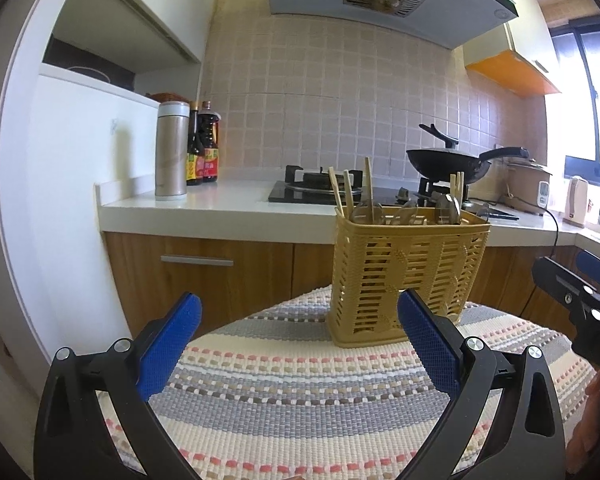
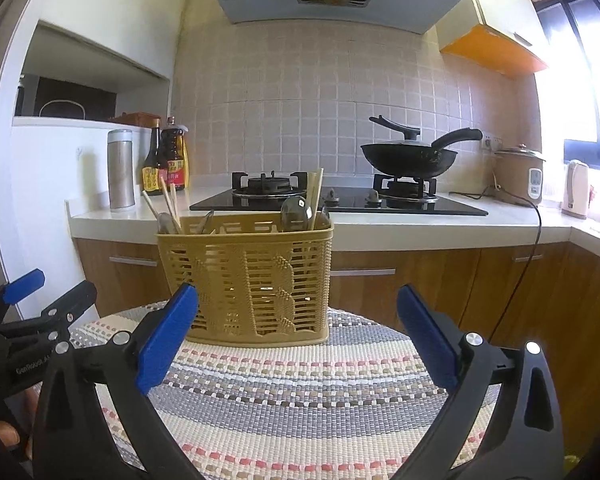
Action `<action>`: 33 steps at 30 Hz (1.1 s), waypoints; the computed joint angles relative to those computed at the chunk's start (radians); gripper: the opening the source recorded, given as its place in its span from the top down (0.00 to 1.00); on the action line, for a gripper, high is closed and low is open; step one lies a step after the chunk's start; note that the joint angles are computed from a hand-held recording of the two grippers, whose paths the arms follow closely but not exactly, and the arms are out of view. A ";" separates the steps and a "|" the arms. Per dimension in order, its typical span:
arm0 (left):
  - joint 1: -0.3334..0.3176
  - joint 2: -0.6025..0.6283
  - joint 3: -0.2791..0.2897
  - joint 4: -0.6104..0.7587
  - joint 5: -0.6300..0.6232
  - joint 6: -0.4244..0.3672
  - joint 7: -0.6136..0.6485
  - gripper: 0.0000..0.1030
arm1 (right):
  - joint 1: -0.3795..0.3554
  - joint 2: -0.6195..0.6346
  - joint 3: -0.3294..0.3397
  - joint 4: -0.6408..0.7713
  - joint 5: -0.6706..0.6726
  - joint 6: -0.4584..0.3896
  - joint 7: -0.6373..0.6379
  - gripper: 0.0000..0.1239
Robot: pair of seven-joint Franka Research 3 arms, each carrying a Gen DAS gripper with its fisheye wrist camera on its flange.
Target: Organize utensils
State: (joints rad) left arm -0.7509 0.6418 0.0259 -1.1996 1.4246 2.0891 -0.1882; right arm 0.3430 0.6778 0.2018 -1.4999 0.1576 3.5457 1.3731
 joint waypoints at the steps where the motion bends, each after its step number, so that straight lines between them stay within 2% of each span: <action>1: 0.000 -0.003 0.000 -0.005 0.001 0.001 -0.003 0.07 | 0.007 -0.001 -0.007 -0.001 0.003 0.003 -0.005 0.23; 8: -0.002 -0.001 -0.001 -0.001 0.001 -0.008 0.003 0.07 | 0.066 -0.007 -0.058 -0.013 0.047 0.036 -0.071 0.23; 20: 0.005 -0.004 -0.006 -0.003 -0.014 0.002 0.011 0.07 | 0.066 -0.001 -0.054 0.009 0.084 -0.003 -0.096 0.23; 33: 0.006 0.004 -0.003 0.008 -0.037 0.005 0.029 0.07 | 0.054 -0.003 -0.038 0.006 0.078 -0.006 -0.097 0.23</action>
